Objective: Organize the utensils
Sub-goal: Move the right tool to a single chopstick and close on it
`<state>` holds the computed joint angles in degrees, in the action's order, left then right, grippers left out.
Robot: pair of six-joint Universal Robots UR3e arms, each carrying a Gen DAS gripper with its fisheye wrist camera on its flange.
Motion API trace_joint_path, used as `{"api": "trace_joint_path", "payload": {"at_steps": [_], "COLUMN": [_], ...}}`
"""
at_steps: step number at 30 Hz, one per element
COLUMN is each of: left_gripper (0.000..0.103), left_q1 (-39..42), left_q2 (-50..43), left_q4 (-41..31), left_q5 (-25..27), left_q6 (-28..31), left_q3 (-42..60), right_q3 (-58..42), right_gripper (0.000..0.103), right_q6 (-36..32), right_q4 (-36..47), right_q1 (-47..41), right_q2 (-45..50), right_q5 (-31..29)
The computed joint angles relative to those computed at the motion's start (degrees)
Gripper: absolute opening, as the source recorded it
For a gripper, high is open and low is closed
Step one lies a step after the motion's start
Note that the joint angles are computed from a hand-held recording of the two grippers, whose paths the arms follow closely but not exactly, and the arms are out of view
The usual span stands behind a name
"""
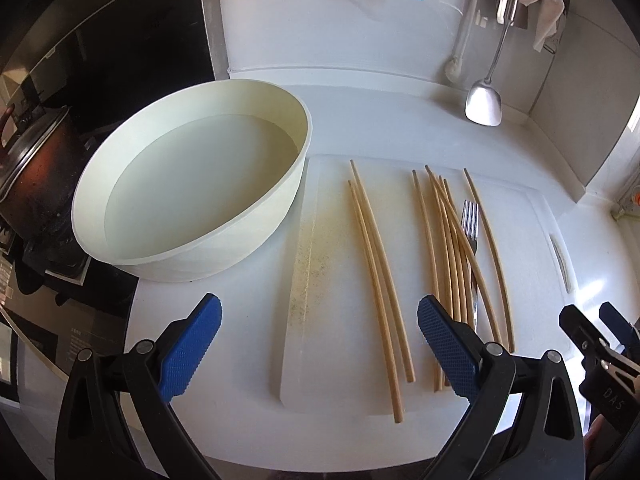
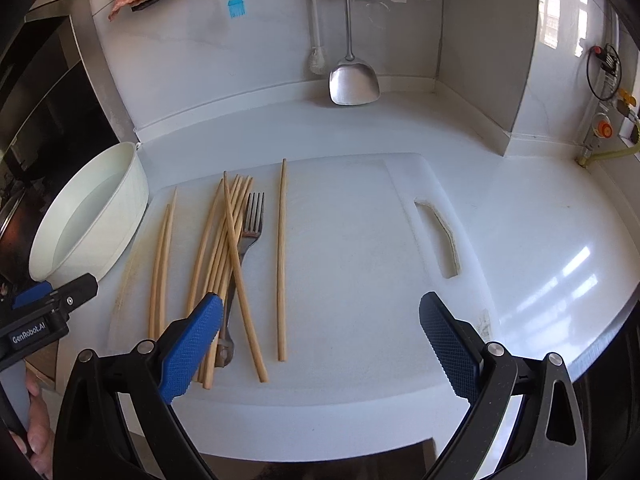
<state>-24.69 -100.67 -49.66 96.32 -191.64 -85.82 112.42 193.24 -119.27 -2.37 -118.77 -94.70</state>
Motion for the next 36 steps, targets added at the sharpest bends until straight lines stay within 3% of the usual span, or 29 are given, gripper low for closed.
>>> {"api": "trace_joint_path", "payload": {"at_steps": [9, 18, 36], "left_gripper": [0.097, 0.097, 0.097], "left_q1": [-4.21, -4.21, -3.52], "left_q2": [-5.29, -10.50, -13.36], "left_q4": [10.16, 16.12, 19.16], "left_q5": [7.73, 8.01, 9.60], "left_q6": [-6.74, -7.95, -7.38], "left_q3": [-2.83, -3.39, -4.16], "right_q3": [10.94, 12.75, 11.43], "right_gripper": [0.094, 0.094, 0.094], "right_q6": [-10.40, -9.21, -8.15], "right_q4": [-16.74, -27.30, -30.96], "right_q1": [-9.37, -8.16, -5.78], "right_q2": [1.92, 8.47, 13.65], "right_q5": [10.35, 9.31, 6.12]}}
